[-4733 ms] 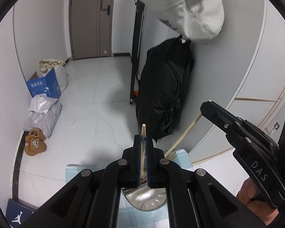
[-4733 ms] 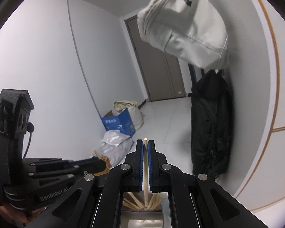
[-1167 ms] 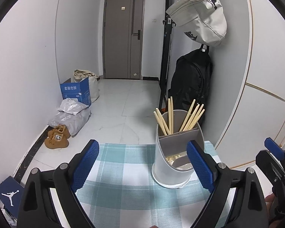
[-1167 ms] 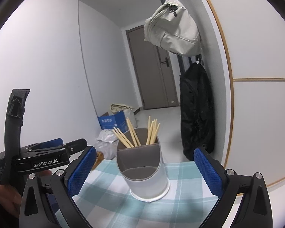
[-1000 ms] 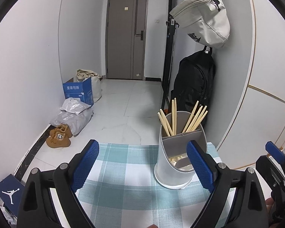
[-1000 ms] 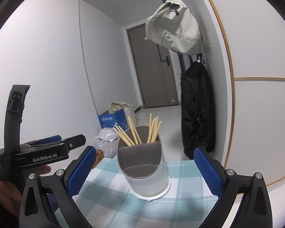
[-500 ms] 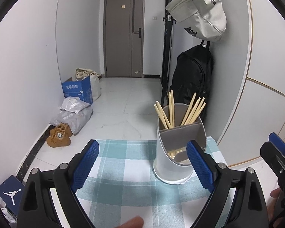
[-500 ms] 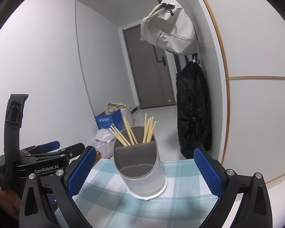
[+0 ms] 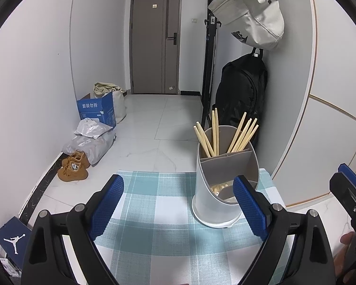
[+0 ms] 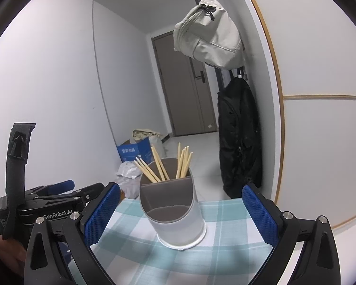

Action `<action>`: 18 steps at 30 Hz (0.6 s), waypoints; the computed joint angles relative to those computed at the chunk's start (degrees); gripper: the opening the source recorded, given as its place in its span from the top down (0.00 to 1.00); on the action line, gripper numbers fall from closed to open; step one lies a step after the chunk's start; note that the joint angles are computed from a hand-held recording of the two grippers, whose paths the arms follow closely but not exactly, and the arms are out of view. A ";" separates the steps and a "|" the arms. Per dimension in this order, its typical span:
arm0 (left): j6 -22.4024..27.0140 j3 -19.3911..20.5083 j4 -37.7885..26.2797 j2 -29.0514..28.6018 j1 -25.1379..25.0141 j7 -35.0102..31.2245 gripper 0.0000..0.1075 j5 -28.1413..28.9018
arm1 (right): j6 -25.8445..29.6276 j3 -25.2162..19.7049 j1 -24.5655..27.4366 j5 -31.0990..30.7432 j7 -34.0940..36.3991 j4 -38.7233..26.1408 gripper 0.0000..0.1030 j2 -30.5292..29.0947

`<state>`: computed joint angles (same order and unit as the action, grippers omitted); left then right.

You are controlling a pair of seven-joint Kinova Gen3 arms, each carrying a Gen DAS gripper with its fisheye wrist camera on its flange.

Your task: Organize utensils

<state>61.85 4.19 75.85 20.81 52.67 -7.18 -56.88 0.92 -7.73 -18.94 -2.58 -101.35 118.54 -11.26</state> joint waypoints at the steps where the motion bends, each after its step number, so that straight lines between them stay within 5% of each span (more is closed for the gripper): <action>1: 0.06 -0.03 0.02 -0.02 0.05 0.14 0.16 -0.06 | 0.06 -0.05 0.10 0.00 -0.05 -0.04 0.00 0.03; 18: 0.92 0.22 0.43 -0.22 0.18 1.09 0.16 -0.70 | 0.44 -1.58 1.55 0.37 -0.35 -0.39 0.00 0.21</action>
